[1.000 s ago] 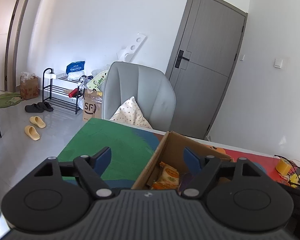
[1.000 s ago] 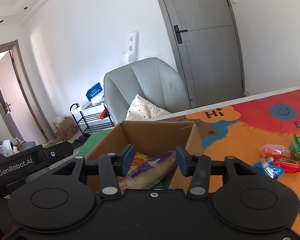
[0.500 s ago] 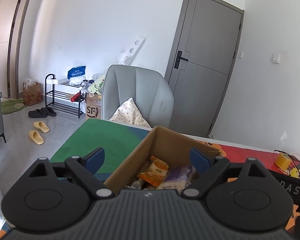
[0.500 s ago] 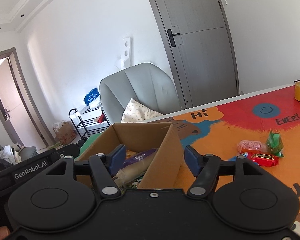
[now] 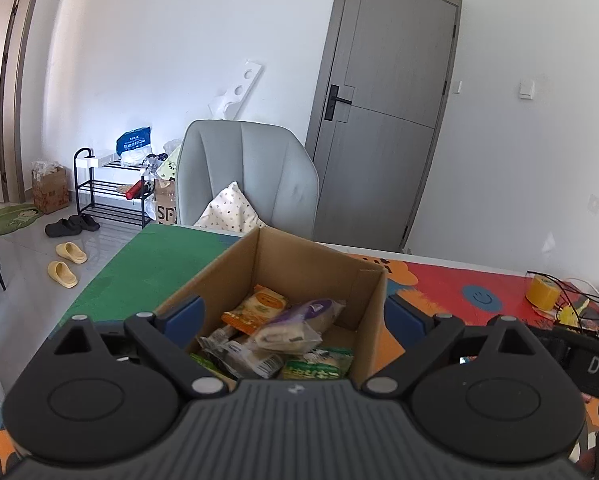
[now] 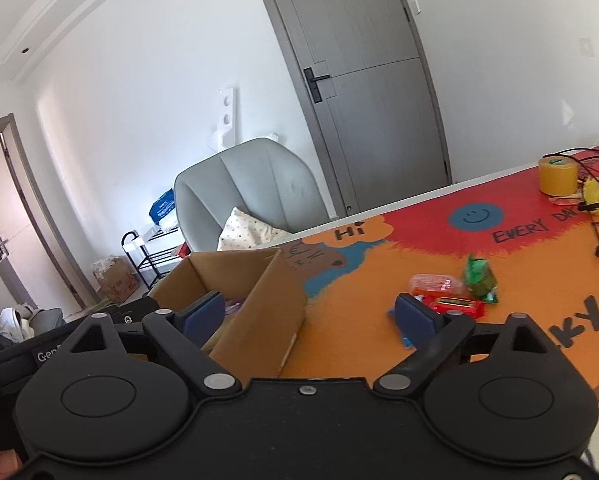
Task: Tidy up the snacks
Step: 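Withdraw both grippers from the box toward the remaining snacks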
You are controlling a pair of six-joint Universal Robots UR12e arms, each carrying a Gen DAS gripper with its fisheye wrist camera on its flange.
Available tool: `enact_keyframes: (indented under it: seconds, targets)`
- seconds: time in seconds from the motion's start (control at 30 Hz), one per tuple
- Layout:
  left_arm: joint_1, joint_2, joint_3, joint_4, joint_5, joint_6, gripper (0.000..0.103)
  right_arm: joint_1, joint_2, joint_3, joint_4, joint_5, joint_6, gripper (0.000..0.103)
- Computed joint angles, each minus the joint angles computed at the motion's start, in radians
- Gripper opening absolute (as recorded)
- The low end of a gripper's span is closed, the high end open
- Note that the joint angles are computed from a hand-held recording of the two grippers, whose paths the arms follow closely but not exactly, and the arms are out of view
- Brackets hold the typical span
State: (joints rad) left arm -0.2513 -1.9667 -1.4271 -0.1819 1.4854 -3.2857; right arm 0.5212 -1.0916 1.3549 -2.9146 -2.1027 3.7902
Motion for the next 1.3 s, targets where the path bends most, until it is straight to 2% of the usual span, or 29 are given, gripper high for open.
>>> enact_keyframes:
  seconds: [0.13,0.2,0.33,0.7,1.1,1.3]
  targets:
    - [-0.012,0.007,-0.011,0.002,-0.007,0.009,0.096,-0.003,-0.025,0.035,0.004,-0.010,0.021,0.098]
    - [-0.021,0.009,-0.013,0.009,0.002,0.012,0.098,-0.003,-0.034,0.050,-0.003,-0.019,0.027,0.103]
    - [-0.028,0.012,-0.014,0.011,-0.018,0.032,0.100,-0.007,-0.052,0.077,-0.015,-0.029,0.038,0.103]
    - [-0.041,0.013,-0.004,-0.065,-0.066,0.054,0.100,-0.023,-0.093,0.144,-0.017,-0.041,0.083,0.103]
    - [-0.087,-0.025,0.047,-0.069,-0.056,0.075,0.100,-0.058,-0.140,0.232,-0.015,-0.055,0.165,0.103]
    - [-0.094,-0.051,0.070,-0.071,-0.091,0.056,0.099,-0.080,-0.145,0.255,-0.030,-0.023,0.183,0.103]
